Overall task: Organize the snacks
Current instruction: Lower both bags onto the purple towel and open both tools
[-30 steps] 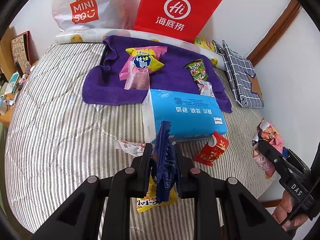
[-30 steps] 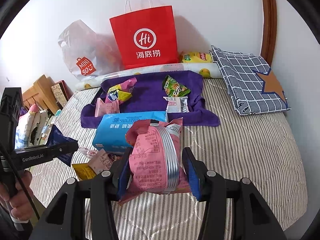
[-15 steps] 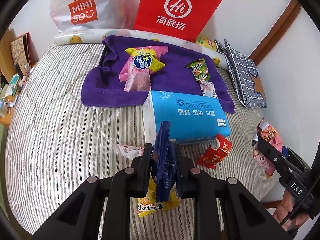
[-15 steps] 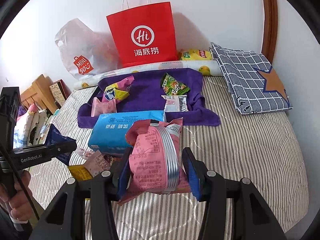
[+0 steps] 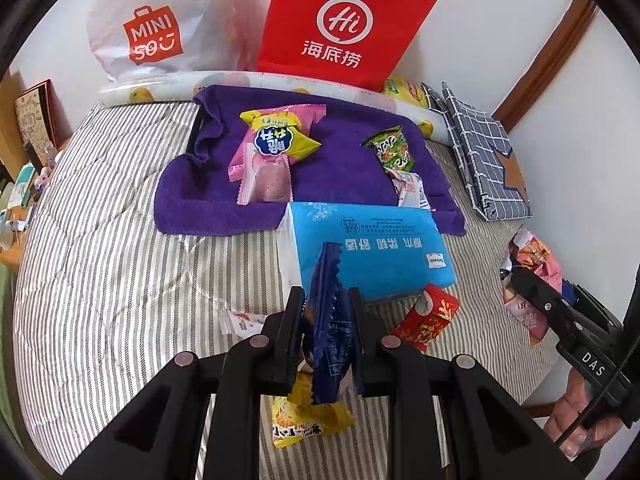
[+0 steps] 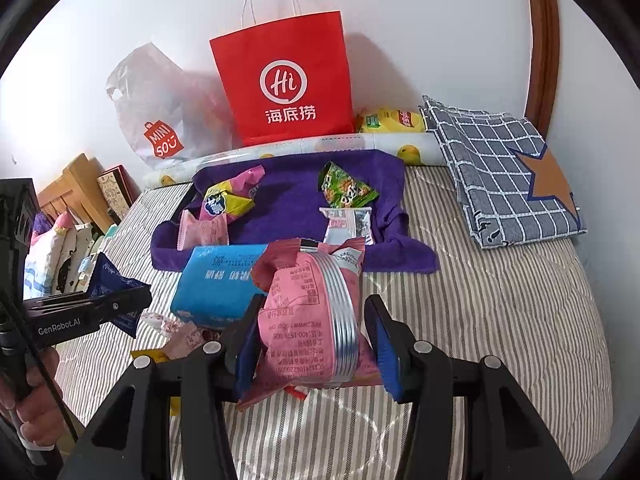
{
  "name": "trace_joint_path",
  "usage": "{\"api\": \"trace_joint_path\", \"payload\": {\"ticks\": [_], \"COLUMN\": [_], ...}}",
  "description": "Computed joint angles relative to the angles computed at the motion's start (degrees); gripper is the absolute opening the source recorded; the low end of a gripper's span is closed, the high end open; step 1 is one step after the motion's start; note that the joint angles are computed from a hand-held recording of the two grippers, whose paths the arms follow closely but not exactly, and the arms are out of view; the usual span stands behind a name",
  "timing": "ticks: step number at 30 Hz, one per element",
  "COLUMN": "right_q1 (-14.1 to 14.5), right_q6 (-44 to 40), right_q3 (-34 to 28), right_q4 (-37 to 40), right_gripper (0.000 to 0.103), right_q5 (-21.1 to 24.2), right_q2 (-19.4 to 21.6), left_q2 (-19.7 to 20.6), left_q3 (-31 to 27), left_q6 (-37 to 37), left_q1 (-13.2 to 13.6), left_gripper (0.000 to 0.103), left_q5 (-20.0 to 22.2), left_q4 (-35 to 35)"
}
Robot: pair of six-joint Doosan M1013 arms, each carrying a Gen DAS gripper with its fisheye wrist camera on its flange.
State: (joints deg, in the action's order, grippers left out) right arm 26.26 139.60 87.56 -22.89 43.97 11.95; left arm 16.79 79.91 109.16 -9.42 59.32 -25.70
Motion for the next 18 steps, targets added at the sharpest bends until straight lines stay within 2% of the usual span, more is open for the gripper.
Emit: {"api": "trace_joint_path", "payload": {"ticks": [18], "right_q1": [-2.70], "right_q6": [-5.42], "right_q3": [-5.30], "right_q4": [2.18], "right_gripper": [0.048], "right_q5": [-0.16], "right_q2": [4.75], "left_q2": [2.94], "left_q3": [-4.06], "left_q6": [-1.16], "left_q1": [0.78], "left_gripper": [0.020], "left_q5": [0.26], "left_q4": [-1.00]}}
